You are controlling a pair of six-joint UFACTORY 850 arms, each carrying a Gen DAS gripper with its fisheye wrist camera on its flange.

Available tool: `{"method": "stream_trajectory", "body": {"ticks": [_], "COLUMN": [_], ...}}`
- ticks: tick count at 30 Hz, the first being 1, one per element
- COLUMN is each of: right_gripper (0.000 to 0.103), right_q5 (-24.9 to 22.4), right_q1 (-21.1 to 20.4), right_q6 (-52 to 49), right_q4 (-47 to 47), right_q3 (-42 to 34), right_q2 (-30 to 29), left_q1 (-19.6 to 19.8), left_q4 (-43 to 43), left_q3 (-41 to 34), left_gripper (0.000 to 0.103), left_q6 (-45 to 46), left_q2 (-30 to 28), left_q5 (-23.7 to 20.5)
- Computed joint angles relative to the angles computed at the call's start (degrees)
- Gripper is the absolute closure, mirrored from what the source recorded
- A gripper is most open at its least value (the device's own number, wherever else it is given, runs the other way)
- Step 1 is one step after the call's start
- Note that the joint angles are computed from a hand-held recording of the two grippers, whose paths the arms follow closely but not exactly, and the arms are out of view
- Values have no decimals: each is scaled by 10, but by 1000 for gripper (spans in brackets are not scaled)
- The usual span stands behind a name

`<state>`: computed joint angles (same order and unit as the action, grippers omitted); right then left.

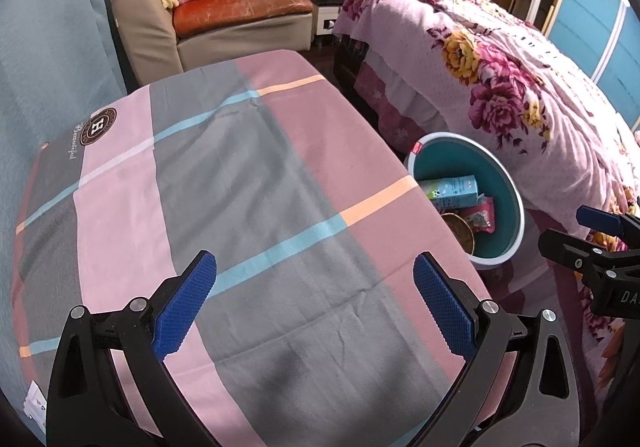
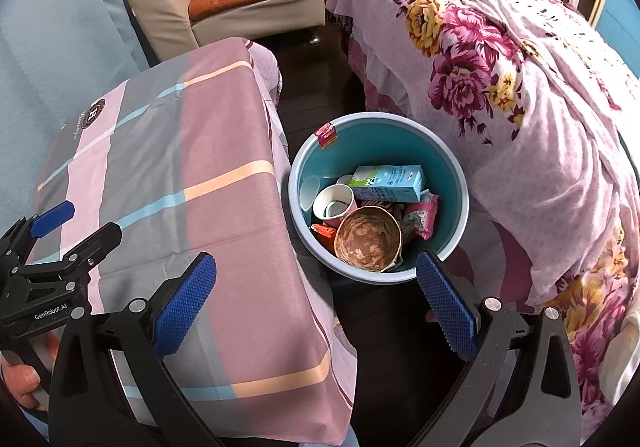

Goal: Collect trash

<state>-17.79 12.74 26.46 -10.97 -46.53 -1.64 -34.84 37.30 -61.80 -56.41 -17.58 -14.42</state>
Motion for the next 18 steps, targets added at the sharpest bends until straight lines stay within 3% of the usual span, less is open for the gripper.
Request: {"method": "stream_trajectory", "body": {"ticks": [18], "right_gripper": [7], "right_q5": [2], "right_q1": [-5], "right_q6": [14], "right_q4": [-17], "right_q3": [-3], "right_q2": [-11], "left_q1": [3], "left_q4": [-13], "left_q3": [-11], "left_gripper": [4], "left_q6": [6], "left_q2": [-13], "left_q5": [-20]}}
